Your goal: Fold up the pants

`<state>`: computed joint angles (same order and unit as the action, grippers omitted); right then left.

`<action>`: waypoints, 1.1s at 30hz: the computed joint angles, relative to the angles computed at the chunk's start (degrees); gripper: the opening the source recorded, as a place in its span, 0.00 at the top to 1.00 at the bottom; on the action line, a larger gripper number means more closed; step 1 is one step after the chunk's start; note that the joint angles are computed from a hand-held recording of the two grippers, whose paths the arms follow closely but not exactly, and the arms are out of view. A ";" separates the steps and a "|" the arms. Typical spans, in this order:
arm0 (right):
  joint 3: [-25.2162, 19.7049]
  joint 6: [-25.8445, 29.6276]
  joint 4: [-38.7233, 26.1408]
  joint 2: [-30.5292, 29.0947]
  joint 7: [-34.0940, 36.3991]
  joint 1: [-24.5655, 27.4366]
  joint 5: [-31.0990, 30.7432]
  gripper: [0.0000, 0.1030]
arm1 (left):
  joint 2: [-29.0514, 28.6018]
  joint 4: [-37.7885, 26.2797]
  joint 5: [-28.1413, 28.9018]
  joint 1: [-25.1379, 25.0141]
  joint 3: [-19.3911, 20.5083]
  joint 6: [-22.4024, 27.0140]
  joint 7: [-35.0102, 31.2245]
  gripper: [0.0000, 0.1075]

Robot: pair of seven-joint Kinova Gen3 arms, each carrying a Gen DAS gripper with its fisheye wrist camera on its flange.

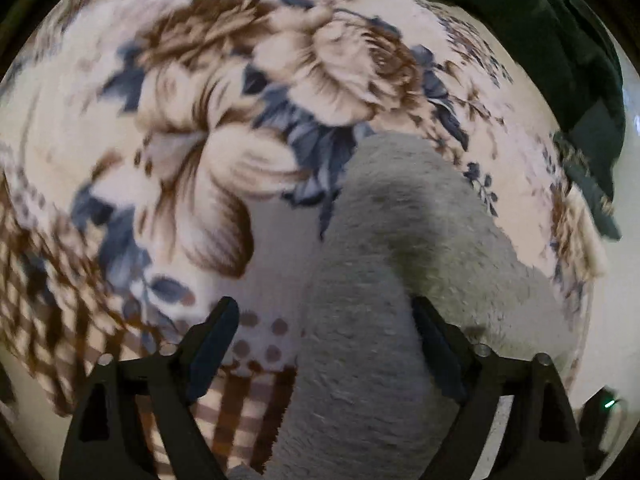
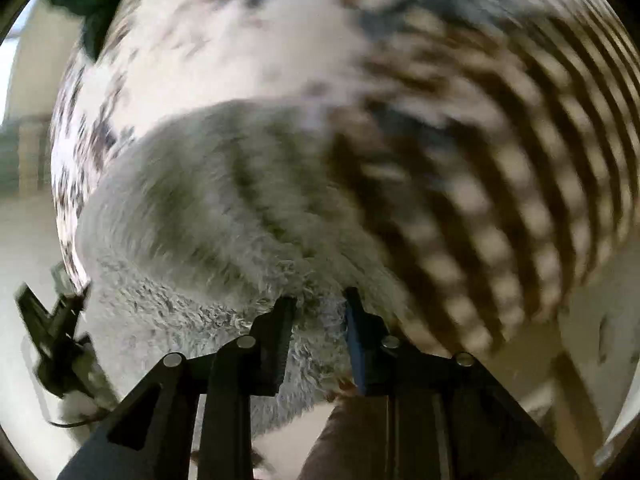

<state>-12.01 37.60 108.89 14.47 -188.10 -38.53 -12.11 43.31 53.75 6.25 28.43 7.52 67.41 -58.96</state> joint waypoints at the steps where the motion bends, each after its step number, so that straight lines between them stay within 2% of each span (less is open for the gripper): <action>1: -1.60 1.28 -0.12 0.19 1.92 1.91 -0.99 0.74 | -0.33 0.81 0.63 -0.34 0.13 -0.81 0.05 0.17; 2: -3.52 3.24 -0.98 0.44 3.32 3.96 -1.05 0.73 | -0.49 0.74 0.33 -0.17 0.07 -0.69 0.71 0.17; 4: -4.19 4.38 -2.02 -0.74 3.31 5.80 -0.78 0.68 | -0.83 0.37 0.77 -0.28 0.36 -0.42 0.48 0.17; 5: -2.93 3.56 -2.12 -1.92 1.91 5.45 0.22 0.61 | -0.96 -0.18 0.59 -0.12 0.34 0.02 0.42 0.17; 6: -1.43 1.79 -1.64 -2.97 0.24 4.37 2.16 0.46 | -1.23 -0.53 0.43 -0.06 0.42 0.05 -0.08 0.17; 8: 0.78 -2.87 -0.63 -4.32 -2.53 3.14 6.82 0.29 | -1.79 -1.42 -0.50 0.52 0.16 0.39 -0.86 0.17; 9: 0.59 -5.20 -0.73 -3.94 -2.53 4.11 8.62 0.24 | -1.98 -1.75 -0.78 0.67 0.07 0.51 -1.14 0.17; 11: -2.70 -8.72 -1.78 0.01 0.27 8.77 9.63 0.14 | -1.54 -3.24 -1.11 0.85 0.09 1.00 -1.92 0.17; 13: -6.28 -9.39 -3.14 5.32 2.25 13.08 7.59 0.16 | -0.78 -4.37 -1.06 0.85 -0.01 1.23 -2.01 0.17; 14: -6.71 -8.77 -4.74 7.38 1.85 13.67 7.38 0.38 | -0.27 -5.06 -0.71 0.62 0.12 1.67 -2.05 0.17; 15: -6.08 -7.21 -6.33 8.38 1.29 13.20 8.09 0.79 | 0.28 -5.80 -0.44 0.47 0.15 2.17 -1.98 0.17; 17: -1.74 -2.55 -10.36 7.90 1.74 9.08 12.07 0.80 | 0.90 -6.63 -0.07 0.23 0.31 2.56 -2.56 0.17; 21: 8.32 6.05 -16.24 4.43 -2.01 -1.11 21.25 0.80 | 1.17 -6.49 0.45 0.00 0.33 2.47 -3.49 0.17; 23: 10.75 8.26 -16.91 3.61 -1.85 -2.39 22.84 0.80 | 1.10 -5.76 0.94 -0.34 0.36 2.16 -3.52 0.17; 25: 9.34 9.42 -15.70 3.59 1.51 0.57 20.71 0.80 | 0.82 -4.43 2.08 -1.10 0.73 1.12 -3.36 0.17; 26: 7.47 8.97 -14.75 4.65 3.84 3.23 18.38 0.77 | 0.77 -3.97 2.79 -1.51 1.02 0.65 -3.32 0.17; 27: 4.81 8.35 -13.89 5.33 5.36 5.88 16.05 0.68 | 0.68 -3.78 3.04 -1.57 0.96 0.56 -2.94 0.17; 29: 2.48 4.47 -9.74 4.13 5.60 8.49 12.32 0.57 | 0.49 -3.86 2.62 -1.22 0.72 0.81 -2.89 0.17; 31: 3.48 1.29 -6.25 1.38 2.11 6.86 12.32 0.47 | 0.04 -3.34 2.59 -1.20 0.78 0.53 -3.08 0.17; 33: 6.47 0.03 -2.99 -2.37 -2.55 1.79 12.14 0.32 | -0.49 -2.43 2.82 -1.36 0.93 -0.08 -3.33 0.17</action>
<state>-5.54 37.64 105.90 12.10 -190.65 -36.74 0.03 42.83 51.32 9.07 27.07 8.46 67.33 -62.28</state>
